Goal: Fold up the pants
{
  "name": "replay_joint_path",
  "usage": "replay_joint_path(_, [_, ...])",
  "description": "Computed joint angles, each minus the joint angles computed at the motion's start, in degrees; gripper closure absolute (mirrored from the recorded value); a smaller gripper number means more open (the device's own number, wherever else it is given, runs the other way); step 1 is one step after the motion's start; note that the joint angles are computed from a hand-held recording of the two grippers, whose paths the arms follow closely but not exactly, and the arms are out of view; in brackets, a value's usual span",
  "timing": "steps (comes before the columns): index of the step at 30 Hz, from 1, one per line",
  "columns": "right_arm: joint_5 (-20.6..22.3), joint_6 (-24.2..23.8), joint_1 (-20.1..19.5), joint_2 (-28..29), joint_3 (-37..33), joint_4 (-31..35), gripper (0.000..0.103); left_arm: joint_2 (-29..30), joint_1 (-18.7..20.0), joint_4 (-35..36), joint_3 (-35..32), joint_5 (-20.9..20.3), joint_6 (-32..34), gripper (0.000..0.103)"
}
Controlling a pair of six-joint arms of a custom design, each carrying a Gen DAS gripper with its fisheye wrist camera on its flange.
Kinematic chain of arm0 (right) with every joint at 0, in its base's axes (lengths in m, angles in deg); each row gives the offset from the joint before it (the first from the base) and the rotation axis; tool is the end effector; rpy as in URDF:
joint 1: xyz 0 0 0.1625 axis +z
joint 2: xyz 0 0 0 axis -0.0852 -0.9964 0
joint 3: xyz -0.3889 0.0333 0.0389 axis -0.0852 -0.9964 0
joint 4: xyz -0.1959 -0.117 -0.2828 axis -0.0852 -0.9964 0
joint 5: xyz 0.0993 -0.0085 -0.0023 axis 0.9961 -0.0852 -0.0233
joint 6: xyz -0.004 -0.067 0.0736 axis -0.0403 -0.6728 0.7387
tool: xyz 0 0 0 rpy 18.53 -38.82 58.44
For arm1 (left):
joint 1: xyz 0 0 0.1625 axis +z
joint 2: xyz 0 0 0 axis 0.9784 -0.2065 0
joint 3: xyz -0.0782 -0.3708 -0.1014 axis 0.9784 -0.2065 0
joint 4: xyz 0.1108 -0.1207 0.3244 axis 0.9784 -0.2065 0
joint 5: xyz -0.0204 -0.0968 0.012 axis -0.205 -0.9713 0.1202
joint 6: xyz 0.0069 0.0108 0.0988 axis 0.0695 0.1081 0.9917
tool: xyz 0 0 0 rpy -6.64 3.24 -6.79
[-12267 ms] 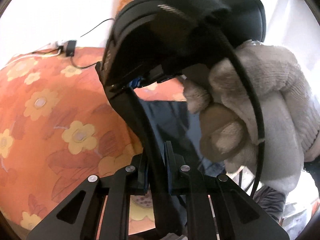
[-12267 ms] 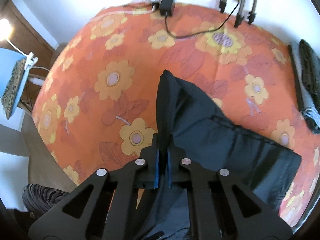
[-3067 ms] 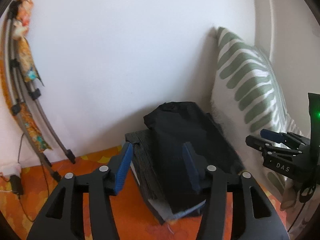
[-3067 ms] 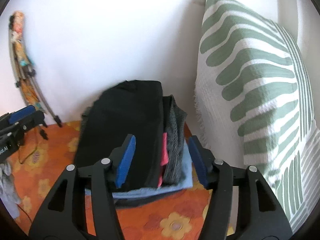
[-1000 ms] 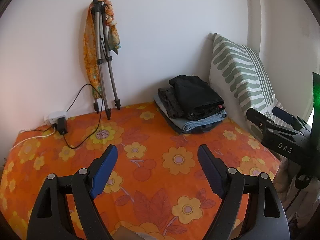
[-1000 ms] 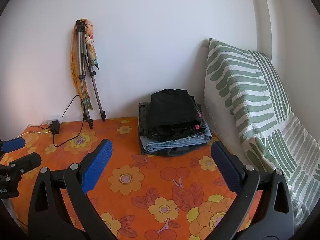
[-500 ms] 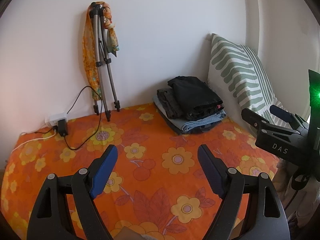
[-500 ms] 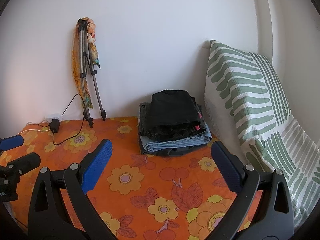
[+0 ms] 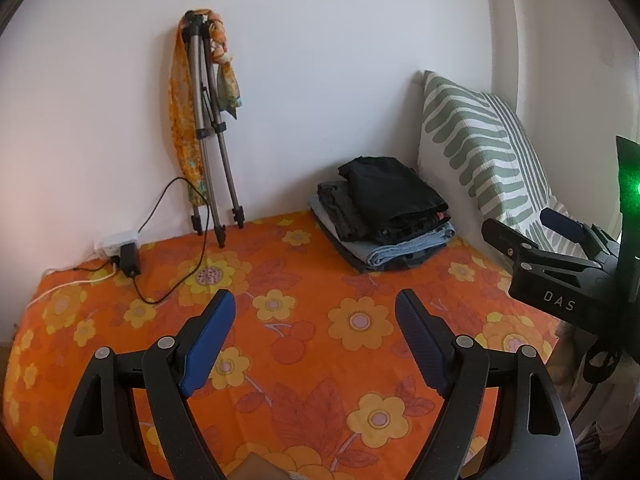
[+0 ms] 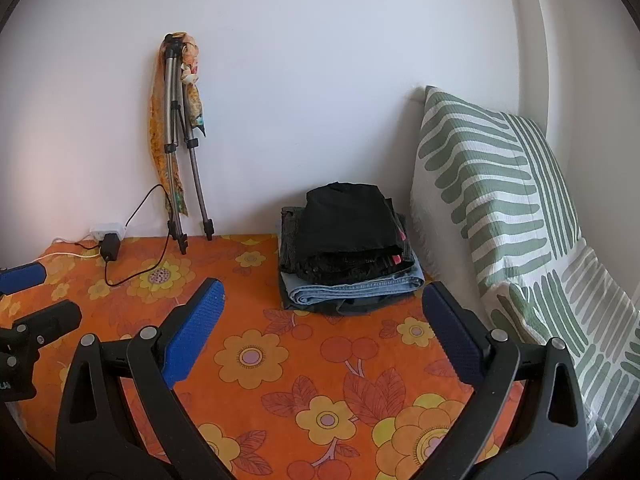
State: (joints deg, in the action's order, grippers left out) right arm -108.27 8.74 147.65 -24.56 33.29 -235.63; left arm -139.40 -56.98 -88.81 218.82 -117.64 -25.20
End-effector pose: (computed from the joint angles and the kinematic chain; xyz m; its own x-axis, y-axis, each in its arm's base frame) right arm 0.4839 -0.3147 0.0998 -0.6754 0.0098 0.7374 -0.6692 0.4122 -0.6183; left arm -0.1302 -0.2855 0.4319 -0.6858 0.2437 -0.6858 0.7053 0.4546 -0.5439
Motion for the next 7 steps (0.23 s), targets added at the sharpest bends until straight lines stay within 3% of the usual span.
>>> replay_joint_path(7, [0.6,0.5,-0.2,0.0,0.0,1.0,0.002,-0.1,-0.1,-0.7,0.3,-0.1,1.2,0.021])
